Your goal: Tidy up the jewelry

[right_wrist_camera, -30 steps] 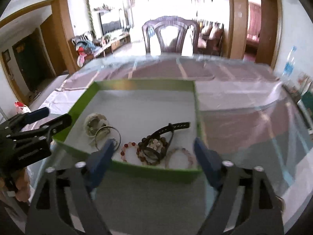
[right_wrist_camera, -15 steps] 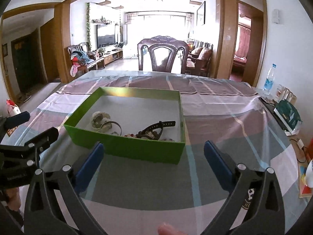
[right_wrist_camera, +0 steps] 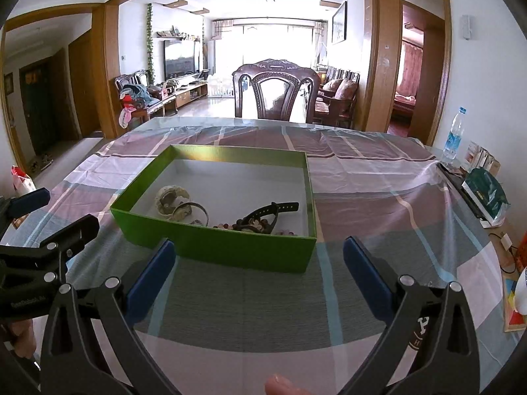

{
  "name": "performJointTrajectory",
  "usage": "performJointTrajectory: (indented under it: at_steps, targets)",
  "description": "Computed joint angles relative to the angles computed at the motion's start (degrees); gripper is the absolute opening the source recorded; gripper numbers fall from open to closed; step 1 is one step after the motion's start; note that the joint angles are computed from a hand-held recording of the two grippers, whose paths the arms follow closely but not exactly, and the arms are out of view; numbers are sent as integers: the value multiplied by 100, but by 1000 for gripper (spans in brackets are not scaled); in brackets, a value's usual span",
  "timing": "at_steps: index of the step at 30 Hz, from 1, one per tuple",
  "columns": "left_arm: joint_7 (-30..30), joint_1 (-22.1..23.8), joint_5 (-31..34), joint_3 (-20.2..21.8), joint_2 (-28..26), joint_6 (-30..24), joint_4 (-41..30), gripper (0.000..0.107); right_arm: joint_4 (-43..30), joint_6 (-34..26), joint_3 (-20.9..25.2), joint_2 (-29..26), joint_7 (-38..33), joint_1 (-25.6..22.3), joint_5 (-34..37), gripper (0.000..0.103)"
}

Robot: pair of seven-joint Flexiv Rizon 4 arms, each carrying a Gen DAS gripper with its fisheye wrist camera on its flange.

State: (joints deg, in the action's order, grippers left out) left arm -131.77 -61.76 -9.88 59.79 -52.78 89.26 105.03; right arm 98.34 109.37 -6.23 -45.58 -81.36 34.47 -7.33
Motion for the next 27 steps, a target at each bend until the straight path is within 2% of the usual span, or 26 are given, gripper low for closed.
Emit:
performJointTrajectory:
  at_steps: [27]
  targets:
    - [-72,15,84,-2,21,-19,-17,99,69,47,-114,50,-40,82,114,100]
